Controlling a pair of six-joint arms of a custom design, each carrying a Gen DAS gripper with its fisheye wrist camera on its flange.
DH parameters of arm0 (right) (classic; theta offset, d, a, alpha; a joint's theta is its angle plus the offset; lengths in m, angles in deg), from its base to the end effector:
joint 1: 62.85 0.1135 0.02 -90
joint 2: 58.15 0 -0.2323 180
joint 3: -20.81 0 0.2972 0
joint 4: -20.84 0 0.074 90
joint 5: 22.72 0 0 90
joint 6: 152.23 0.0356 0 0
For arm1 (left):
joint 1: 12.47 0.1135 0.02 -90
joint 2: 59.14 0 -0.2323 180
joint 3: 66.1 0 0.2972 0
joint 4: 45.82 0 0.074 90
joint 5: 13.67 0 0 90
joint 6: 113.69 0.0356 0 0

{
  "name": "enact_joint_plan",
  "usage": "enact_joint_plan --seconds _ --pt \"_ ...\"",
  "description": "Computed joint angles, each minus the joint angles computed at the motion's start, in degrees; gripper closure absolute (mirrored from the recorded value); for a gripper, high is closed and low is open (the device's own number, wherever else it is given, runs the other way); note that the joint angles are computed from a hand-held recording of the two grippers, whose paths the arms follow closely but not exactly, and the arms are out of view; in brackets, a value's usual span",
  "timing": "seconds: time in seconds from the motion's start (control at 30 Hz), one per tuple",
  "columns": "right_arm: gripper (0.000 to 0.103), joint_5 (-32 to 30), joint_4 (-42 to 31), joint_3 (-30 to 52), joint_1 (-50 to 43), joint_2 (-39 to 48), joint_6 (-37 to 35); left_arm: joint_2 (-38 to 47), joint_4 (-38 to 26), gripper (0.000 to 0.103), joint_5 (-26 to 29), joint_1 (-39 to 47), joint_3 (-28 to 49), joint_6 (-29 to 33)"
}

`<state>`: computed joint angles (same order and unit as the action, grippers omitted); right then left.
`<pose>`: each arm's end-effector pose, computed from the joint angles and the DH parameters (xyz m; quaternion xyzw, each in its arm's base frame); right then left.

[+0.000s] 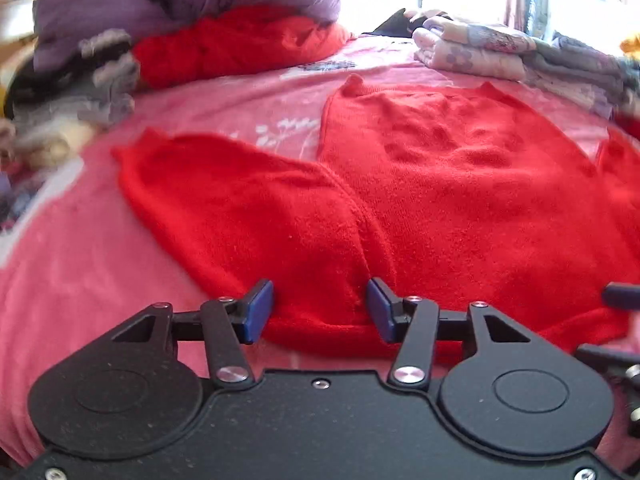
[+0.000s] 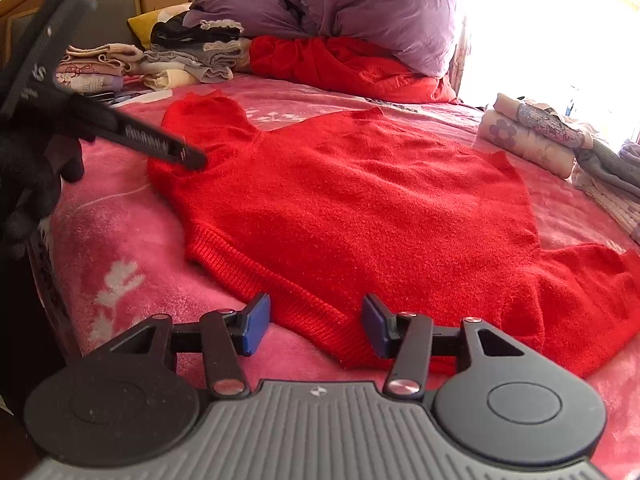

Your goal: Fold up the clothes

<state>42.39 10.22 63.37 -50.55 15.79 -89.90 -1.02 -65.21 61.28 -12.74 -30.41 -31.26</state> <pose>0.2786 0.0761 0.1109 -0.3873 0.8084 0.1420 0.4199 0.2528 0.0081 0.1251 -0.1110 0.8998 0.0916 0.4119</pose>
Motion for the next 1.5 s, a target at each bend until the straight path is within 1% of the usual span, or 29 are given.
enact_joint_plan --seconds 0.07,0.13,0.2,0.3,0.4,0.5,0.57,0.6,0.63,0.67,0.7,0.73,0.77,0.93,1.03,1.13,1.3,1.37,1.4,1.5 --pt "0.051 -0.55 -3.40 0.72 -0.59 -1.19 0.25 -4.07 -0.53 0.051 1.79 0.36 -1.54 -1.97" --pt "0.051 -3.13 -7.43 1.72 -2.59 -2.81 2.79 -6.80 -0.90 0.050 4.20 0.65 -2.74 -4.09" --pt "0.051 -6.11 -9.00 1.75 -5.81 -4.36 7.97 -8.24 -0.70 0.049 6.11 0.35 -3.11 -5.51" --pt "0.051 -8.34 -9.65 1.76 -11.36 -4.73 16.22 -9.61 0.14 0.044 7.92 -1.41 -3.29 -6.35" --pt "0.051 -9.89 -10.08 2.81 -17.15 -3.07 23.68 -7.34 0.98 0.043 9.33 -4.34 -1.81 -6.47" --pt "0.051 -12.73 -10.78 6.13 -22.24 3.53 30.32 -3.69 1.58 0.043 11.14 -7.54 0.22 -6.76" --pt "0.051 -16.05 -9.73 7.93 -25.05 8.16 34.80 -1.08 2.55 0.043 10.31 -10.55 1.24 -6.51" --pt "0.051 -17.51 -8.34 8.09 -25.74 9.44 36.90 1.25 1.98 0.043 9.94 -11.97 2.66 -5.82" --pt "0.051 -18.15 -7.25 8.07 -26.03 10.00 38.21 3.78 1.07 0.041 9.75 -13.28 4.32 -5.02" --pt "0.051 -18.14 -6.51 7.96 -25.99 10.19 38.77 8.07 -2.12 0.038 11.09 -13.96 7.48 -3.55" --pt "0.051 -17.91 -5.91 7.77 -25.85 10.24 39.03 9.59 -2.83 0.035 9.51 -15.50 8.22 -2.18" --pt "0.051 -17.78 -5.37 7.59 -25.82 10.29 39.33 10.41 -2.76 0.035 7.13 -17.29 8.31 -0.92" --pt "0.051 -17.87 -4.96 7.54 -25.96 10.46 39.78 10.50 -3.23 0.035 6.34 -18.19 8.73 -0.54" --pt "0.051 -18.42 -3.90 8.67 -26.32 12.38 41.27 7.30 -1.71 0.035 12.86 -15.67 7.45 -4.20" --pt "0.051 -18.36 -2.39 9.19 -26.06 13.62 41.73 8.70 -1.29 0.035 11.84 -15.76 8.28 -6.22" --pt "0.052 -18.92 -0.93 10.24 -26.18 15.27 43.37 10.03 -2.64 0.035 8.92 -17.05 10.26 -6.70" --pt "0.058 -22.37 2.17 11.81 -29.29 18.11 51.47 17.80 -5.56 0.035 6.85 -18.35 18.59 -4.67" --pt "0.058 -23.17 2.79 12.42 -30.30 19.07 52.99 21.97 -6.38 0.035 6.50 -19.29 23.33 -2.52" --pt "0.058 -23.32 1.82 13.02 -30.26 19.45 52.00 24.20 -7.10 0.035 6.68 -19.66 26.05 -1.33" --pt "0.058 -21.74 -1.40 13.74 -29.26 18.96 46.10 31.43 -9.34 0.037 7.34 -20.98 35.52 1.53"
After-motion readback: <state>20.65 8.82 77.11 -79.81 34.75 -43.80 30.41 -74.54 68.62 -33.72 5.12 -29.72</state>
